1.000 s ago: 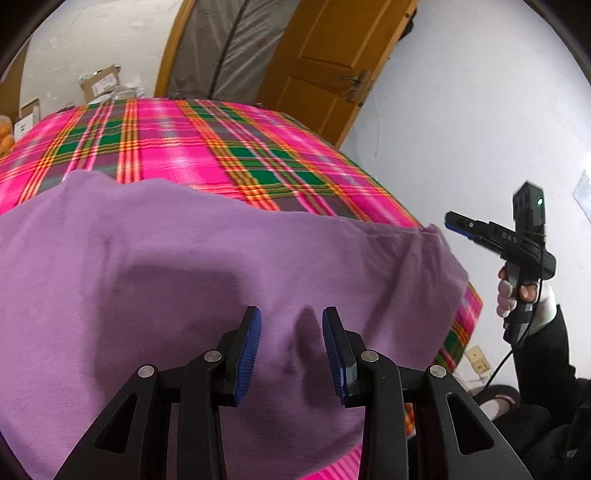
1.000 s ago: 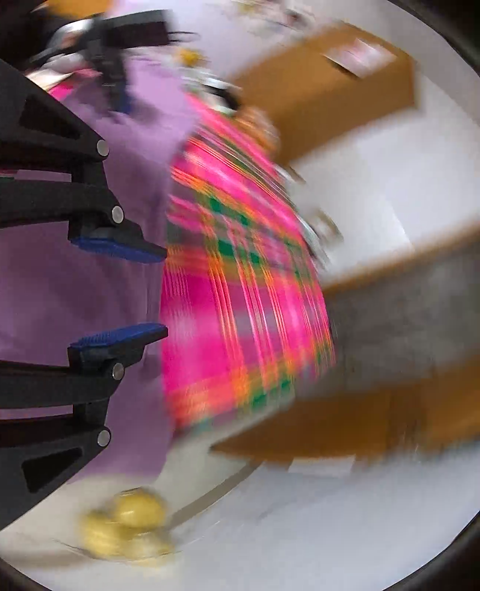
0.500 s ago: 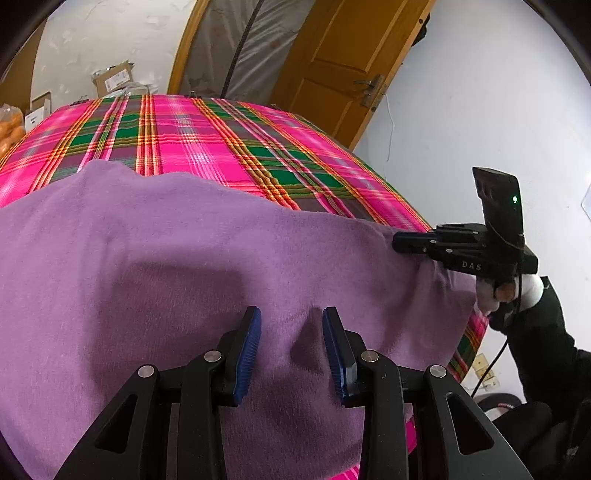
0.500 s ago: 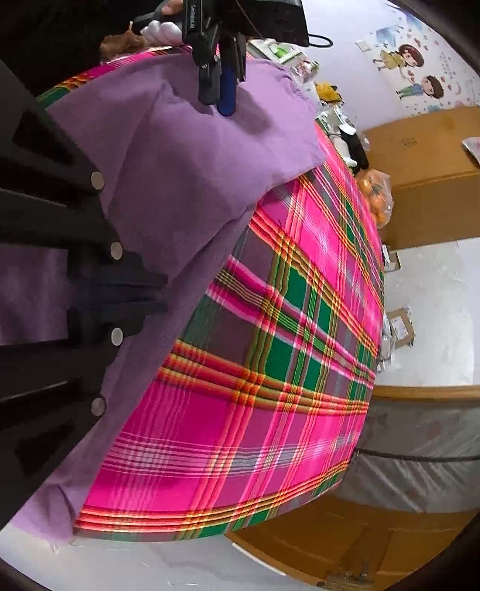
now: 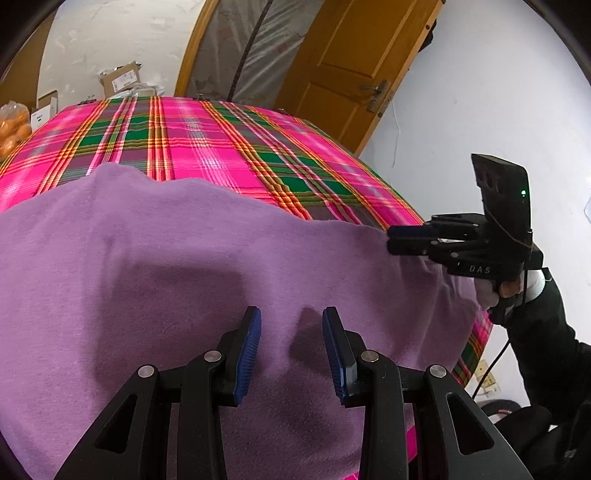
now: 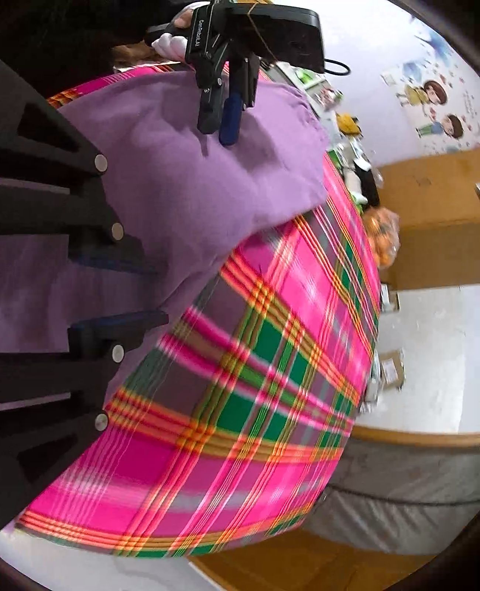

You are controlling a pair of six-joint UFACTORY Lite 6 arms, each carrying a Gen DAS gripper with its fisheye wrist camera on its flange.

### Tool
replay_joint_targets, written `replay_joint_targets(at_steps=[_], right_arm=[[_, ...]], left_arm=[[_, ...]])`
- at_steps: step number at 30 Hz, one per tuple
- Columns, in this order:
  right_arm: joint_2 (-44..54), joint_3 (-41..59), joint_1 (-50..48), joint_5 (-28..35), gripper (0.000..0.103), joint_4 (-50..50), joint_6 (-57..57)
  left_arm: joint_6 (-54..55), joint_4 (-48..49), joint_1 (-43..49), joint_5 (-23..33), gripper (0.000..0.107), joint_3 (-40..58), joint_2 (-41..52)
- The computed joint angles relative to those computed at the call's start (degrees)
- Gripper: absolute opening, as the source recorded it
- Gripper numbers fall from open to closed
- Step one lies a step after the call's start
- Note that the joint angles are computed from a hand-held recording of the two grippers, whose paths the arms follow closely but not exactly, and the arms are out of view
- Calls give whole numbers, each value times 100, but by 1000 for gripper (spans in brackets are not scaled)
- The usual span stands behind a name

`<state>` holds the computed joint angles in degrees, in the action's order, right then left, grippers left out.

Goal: Fold clothes

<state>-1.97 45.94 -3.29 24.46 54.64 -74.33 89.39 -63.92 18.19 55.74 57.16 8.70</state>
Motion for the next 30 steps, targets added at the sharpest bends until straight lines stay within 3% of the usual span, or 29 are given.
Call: replay_joint_targets(at_steps=[3, 4, 5, 9, 13, 17, 22, 24, 30], right_arm=[[321, 200, 100, -27, 18, -44, 22], [391, 250, 124, -105, 3, -79, 79], [399, 270, 171, -209, 1, -125, 188], [565, 491, 39, -719, 0, -567, 921], [355, 464, -314, -177, 3, 165, 305], [129, 232, 3, 226, 24, 251, -108], [609, 453, 333, 13, 24, 212, -22], [742, 592, 271, 109, 7, 258, -39], [863, 860, 528, -371, 4, 21, 266]], left_arm=[[11, 3, 46, 23, 36, -14, -14], [13, 4, 59, 29, 36, -19, -20], [13, 4, 77, 34, 36, -10, -16], [-35, 3, 172, 49, 36, 128, 74], [-106, 5, 275, 69, 36, 242, 154], [-153, 7, 264, 58, 36, 319, 254], [-118, 9, 207, 42, 36, 242, 196], [-104, 12, 248, 61, 36, 226, 175], [-142, 6, 339, 65, 36, 242, 179]])
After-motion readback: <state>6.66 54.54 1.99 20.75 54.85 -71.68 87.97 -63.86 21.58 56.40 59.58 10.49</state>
